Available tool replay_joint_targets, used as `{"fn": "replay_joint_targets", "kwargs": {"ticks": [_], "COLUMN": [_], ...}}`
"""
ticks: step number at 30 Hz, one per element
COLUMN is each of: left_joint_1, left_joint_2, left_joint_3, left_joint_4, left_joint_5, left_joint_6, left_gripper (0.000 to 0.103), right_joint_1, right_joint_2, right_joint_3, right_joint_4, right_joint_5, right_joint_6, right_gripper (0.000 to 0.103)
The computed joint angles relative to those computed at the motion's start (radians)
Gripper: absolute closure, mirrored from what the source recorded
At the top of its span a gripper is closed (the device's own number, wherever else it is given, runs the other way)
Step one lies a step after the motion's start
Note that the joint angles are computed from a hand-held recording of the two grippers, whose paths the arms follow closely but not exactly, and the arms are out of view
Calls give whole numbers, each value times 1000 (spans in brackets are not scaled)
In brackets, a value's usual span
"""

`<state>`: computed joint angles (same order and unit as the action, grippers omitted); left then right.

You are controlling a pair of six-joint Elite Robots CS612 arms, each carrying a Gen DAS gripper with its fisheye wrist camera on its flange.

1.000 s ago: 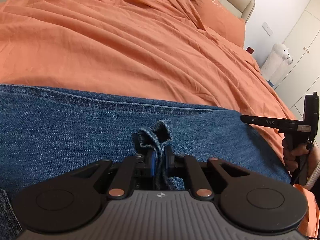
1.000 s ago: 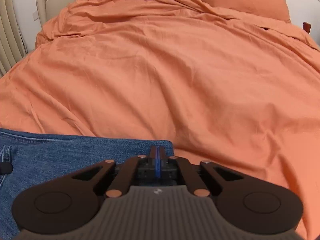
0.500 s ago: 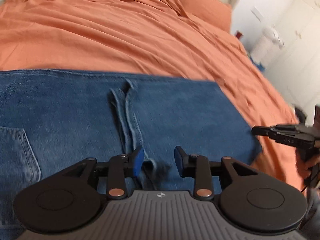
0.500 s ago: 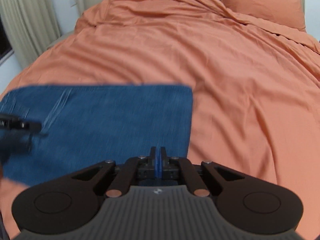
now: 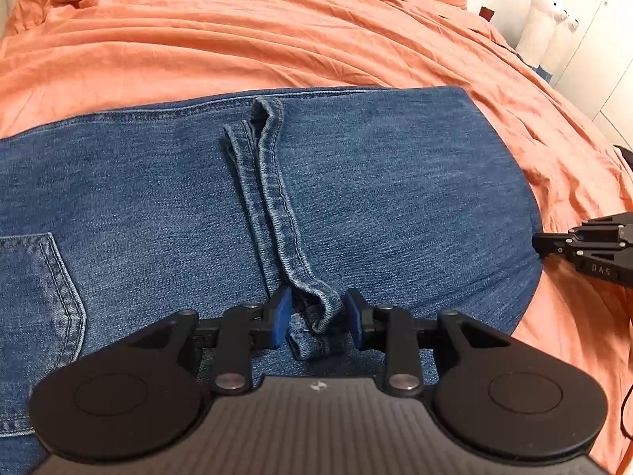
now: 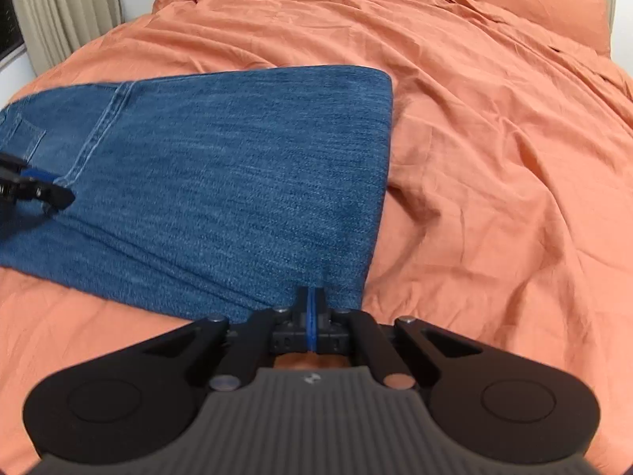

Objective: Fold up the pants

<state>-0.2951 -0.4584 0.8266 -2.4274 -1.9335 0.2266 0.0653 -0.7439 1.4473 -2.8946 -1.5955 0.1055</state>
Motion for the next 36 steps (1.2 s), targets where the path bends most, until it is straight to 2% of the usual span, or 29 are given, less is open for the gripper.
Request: {"fn": "replay_joint_targets", "kwargs": {"ticks": [6, 9, 13, 15, 19, 21, 23, 26, 28, 30, 31, 36], "left_joint_1": [5, 9, 23, 30, 58, 79, 103, 136, 155, 173, 182, 215], "left_joint_2": [-30, -68, -120, -141, -170, -177, -177, -170, -162, -153, -146, -105], "left_joint_3": [23, 79, 149, 176, 211, 221, 208, 187, 177, 177, 178, 183], "left_joint_4": [6, -37, -98, -131, -188, -224, -212, -188, -182, -210, -234, -354], "left_joint_5": [-3, 24, 63, 76, 88, 80, 68, 57, 52, 46, 41, 53], "left_joint_6": [-12, 13, 38, 36, 6, -38, -84, -134, -184, -273, -323, -575], "left_gripper": [64, 64, 64, 64, 64, 61, 51, 49, 46, 45, 42, 33], "right_joint_1": [14, 27, 36, 41, 61, 68, 76, 84, 98, 99, 100, 110], "right_joint_2": [-8, -23, -38, -34, -14, 1, 20, 51, 74, 99, 113, 192], "right_joint_3": [-49, -56, -59, -72, -131, -165, -201, -266, -315, -368, -395, -526], "right_joint_4": [120, 120, 52, 21, 39, 62, 75, 122, 176, 237, 261, 344], "right_joint_5": [-49, -84, -44, -11, 16, 40, 61, 112, 90, 131, 152, 162], "right_joint_6": [-17, -42, -49, -93, -182, -201, -225, -259, -285, -315, -328, -397], "right_gripper": [103, 103, 103, 102, 79, 79, 78, 77, 77, 79, 84, 87]}}
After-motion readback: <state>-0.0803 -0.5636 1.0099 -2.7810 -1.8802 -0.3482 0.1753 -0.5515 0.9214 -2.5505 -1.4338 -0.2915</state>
